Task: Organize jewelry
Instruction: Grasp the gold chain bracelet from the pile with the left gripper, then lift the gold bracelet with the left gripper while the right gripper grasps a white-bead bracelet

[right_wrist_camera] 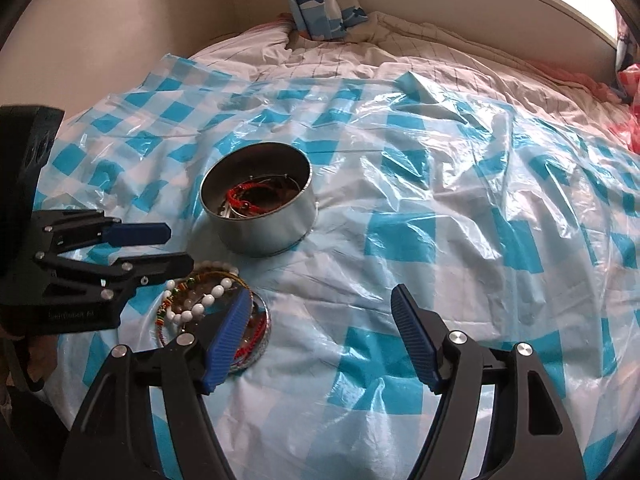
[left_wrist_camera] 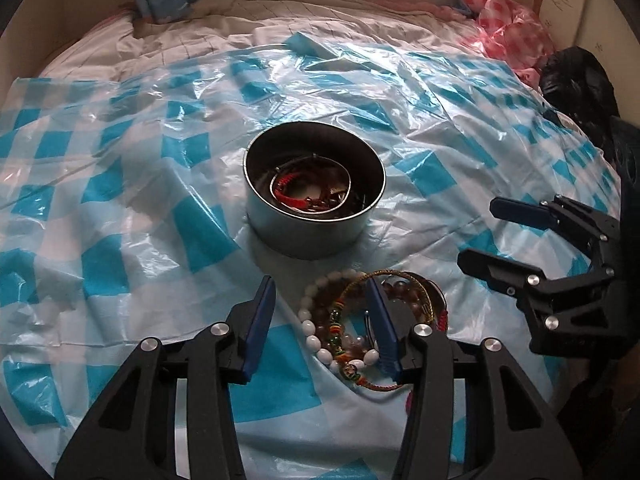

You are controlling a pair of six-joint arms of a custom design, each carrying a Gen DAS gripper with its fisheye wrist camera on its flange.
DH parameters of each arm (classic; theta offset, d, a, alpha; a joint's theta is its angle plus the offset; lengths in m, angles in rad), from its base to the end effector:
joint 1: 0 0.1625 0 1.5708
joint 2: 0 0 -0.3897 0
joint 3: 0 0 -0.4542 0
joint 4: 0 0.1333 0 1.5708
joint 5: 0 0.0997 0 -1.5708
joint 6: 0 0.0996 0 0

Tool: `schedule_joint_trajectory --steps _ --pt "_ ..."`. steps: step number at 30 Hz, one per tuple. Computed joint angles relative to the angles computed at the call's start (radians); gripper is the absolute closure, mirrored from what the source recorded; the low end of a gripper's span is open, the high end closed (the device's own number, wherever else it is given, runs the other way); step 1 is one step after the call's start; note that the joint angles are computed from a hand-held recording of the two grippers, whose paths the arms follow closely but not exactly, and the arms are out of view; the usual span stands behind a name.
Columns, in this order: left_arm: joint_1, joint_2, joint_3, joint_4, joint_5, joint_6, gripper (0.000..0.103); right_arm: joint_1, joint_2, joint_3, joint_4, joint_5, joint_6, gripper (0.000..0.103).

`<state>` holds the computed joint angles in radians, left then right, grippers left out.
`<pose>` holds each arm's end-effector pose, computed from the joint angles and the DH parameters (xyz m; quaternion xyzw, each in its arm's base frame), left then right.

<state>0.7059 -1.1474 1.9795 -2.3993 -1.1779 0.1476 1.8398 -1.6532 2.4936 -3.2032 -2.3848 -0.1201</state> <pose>-0.3190 -0.4972 0.0896 0.4759 0.8576 -0.0669 0.1834 0.1623 -0.3595 0.2355 0.0140 -0.8608 0.3804 0.3379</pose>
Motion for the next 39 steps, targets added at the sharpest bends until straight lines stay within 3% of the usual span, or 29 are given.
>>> schedule_joint_trajectory --steps 6,10,14,17,21,27,33,39 --pt "0.0 0.029 -0.004 0.0 -0.006 0.027 0.062 -0.013 -0.008 0.003 0.009 0.004 0.01 0.03" --pt "-0.003 0.04 -0.004 0.017 -0.008 0.047 0.077 -0.021 -0.015 0.004 0.014 0.011 0.009 0.03" --pt "-0.006 0.038 -0.006 0.036 -0.025 0.055 0.099 -0.023 -0.018 0.005 0.017 0.014 0.006 0.029" --pt "-0.006 0.03 -0.006 0.05 -0.038 0.056 0.099 -0.024 -0.018 0.004 0.017 0.014 0.006 0.029" --pt "0.023 -0.003 -0.018 0.039 -0.131 0.028 0.099 -0.029 -0.016 0.004 0.019 0.016 0.005 0.028" --pt "0.081 -0.035 -0.044 -0.011 -0.205 -0.064 0.103 -0.025 0.011 -0.008 0.033 0.023 -0.006 0.028" --pt "0.104 -0.04 -0.059 -0.044 -0.204 -0.101 0.103 -0.015 0.078 -0.055 0.052 0.103 -0.043 0.028" --pt "0.093 0.019 -0.092 0.047 -0.18 -0.091 0.102 -0.006 0.093 -0.063 0.059 0.1 -0.043 0.028"
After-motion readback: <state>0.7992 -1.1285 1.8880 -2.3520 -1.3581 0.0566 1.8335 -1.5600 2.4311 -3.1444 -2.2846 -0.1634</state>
